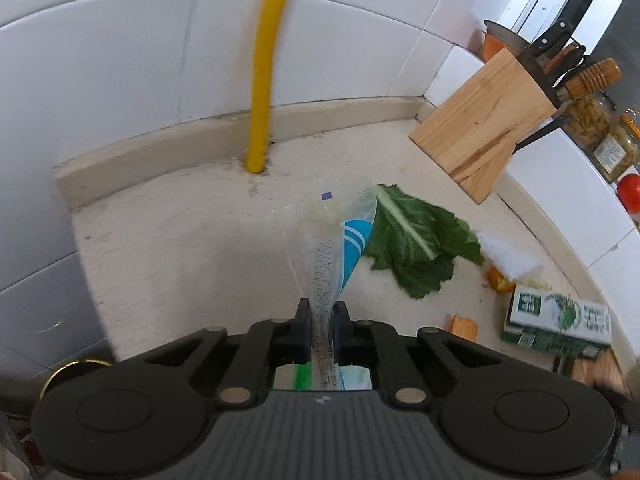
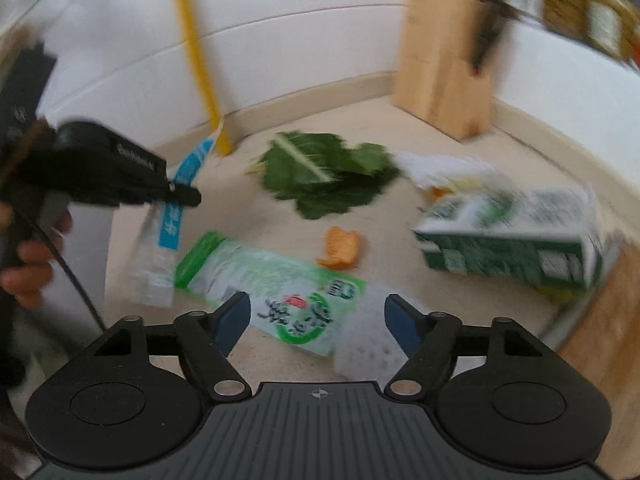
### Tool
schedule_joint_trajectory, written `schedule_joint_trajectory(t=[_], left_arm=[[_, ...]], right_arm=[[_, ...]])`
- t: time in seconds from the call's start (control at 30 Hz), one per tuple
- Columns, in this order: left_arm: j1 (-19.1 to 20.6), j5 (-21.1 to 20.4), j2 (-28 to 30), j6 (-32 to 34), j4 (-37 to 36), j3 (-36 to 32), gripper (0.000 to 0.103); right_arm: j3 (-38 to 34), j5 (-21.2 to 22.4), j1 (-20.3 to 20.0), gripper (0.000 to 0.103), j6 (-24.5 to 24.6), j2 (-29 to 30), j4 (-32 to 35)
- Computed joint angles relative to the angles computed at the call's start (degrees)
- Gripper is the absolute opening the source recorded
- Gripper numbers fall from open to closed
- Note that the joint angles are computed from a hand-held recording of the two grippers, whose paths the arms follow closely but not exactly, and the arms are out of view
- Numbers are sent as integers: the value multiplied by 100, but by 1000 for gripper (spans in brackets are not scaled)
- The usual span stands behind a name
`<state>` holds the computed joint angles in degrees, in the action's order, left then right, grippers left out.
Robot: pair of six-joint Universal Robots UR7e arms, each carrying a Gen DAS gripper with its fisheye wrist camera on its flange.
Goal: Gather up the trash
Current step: 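Grasp the clear plastic bag with blue label with the left tool, then lift the clear bag with the left tool while the right tool grasps the green printed packet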
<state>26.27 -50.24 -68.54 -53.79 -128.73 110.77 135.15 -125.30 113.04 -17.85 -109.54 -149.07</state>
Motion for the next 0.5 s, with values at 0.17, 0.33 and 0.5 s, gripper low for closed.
schedule_joint_trajectory(t=[0.17,0.33,0.5], left_arm=[[-62,-68,-420,-155,-14,325,6],[-128,-56,-712,-350,144,503,6],[-154,-57,-872,-405,206,600,6]], right_arm=[[-355,285,78,81,-1372,469,536],[-777,343,32,84,-2485,1201,813],[-1298,601,-215,84,-2426,1651,1763]])
